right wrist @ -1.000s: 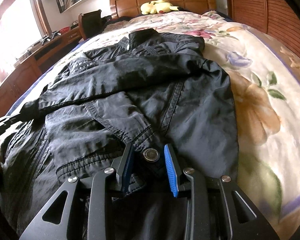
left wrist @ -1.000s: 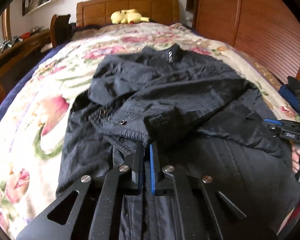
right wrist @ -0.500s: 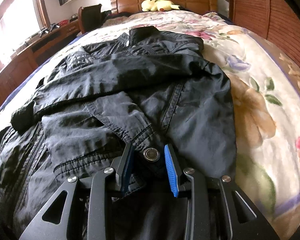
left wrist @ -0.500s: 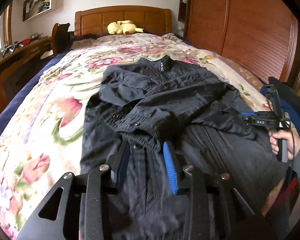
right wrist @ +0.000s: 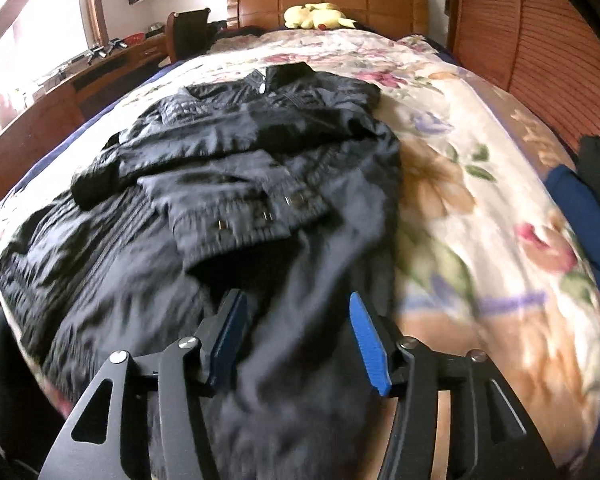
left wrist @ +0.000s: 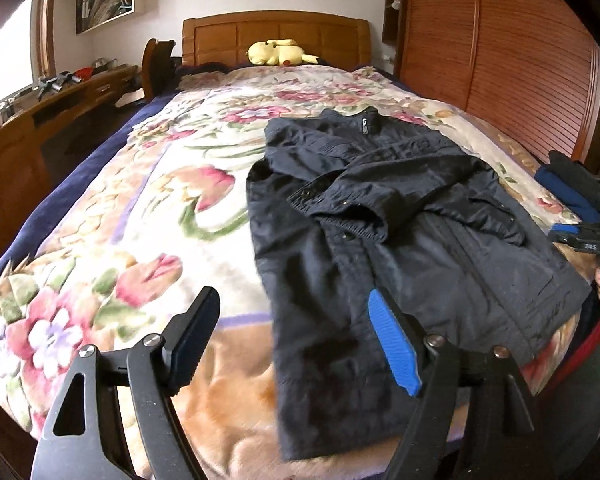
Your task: Fold large clothes
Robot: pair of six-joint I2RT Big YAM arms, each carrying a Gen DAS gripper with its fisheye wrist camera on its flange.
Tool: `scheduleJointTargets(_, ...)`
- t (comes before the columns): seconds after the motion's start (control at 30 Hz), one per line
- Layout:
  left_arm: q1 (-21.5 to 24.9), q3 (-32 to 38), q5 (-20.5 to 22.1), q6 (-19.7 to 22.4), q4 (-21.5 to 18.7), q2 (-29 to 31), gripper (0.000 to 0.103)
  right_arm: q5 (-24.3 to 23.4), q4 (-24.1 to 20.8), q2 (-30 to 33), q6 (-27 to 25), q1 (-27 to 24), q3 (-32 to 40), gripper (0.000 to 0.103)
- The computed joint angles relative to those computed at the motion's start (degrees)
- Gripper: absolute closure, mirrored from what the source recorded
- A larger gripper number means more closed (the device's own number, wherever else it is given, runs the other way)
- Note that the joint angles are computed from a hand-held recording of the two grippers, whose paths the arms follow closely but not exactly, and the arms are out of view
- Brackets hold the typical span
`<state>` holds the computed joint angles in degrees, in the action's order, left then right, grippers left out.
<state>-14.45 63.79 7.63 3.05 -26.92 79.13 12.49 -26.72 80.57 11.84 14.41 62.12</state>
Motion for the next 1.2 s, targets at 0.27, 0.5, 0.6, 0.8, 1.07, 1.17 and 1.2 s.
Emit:
scheduleJointTargets(0.27, 0.9, -2.6, -0.4, -0.1, 0.5, -1.6, 0.025, 5.5, -3.9, -4.1, 0.4, 1.9, -2.2, 0.047)
scheduleJointTargets(0.5, 0.3, -4.1, 0.0, -0.4, -0.7, -2.1, 0.025, 5.8, -3.5, -6.4, 1.4, 3.1, -6.1, 0.047)
scheduleJointTargets(0.6, -0.2, -4.8, -0.7, 0.2, -0.9, -2.9, 0.025, 5.9, -3.1, -6.7, 2.0, 3.2, -7.3, 0.047)
scheduleJointTargets(0.8, -0.6, -6.1, -1.0, 0.5, -1.3, -4.2, 0.029, 4.1, -2.7, -7.5, 3.0, 2.6, -8.4, 0.047)
scheduleJointTargets(1.07, -1.1, -7.0, -0.5, 0.4, -2.0, -4.2, 0.050, 4.4, -4.1, -7.9, 2.7, 3.6, -8.7, 0.047)
scheduleJointTargets(1.17, -1.3, -7.0, -1.1, 0.3, -2.2, -3.8, 0.050, 4.0, -4.3, -7.8, 2.7, 3.4, -8.6, 0.046)
scheduleJointTargets(1.2, -1.2, -7.0, -1.4, 0.1, -2.4, -3.6, 0.050, 3.7, -4.2, -7.8, 2.8, 3.2, -8.6, 0.045)
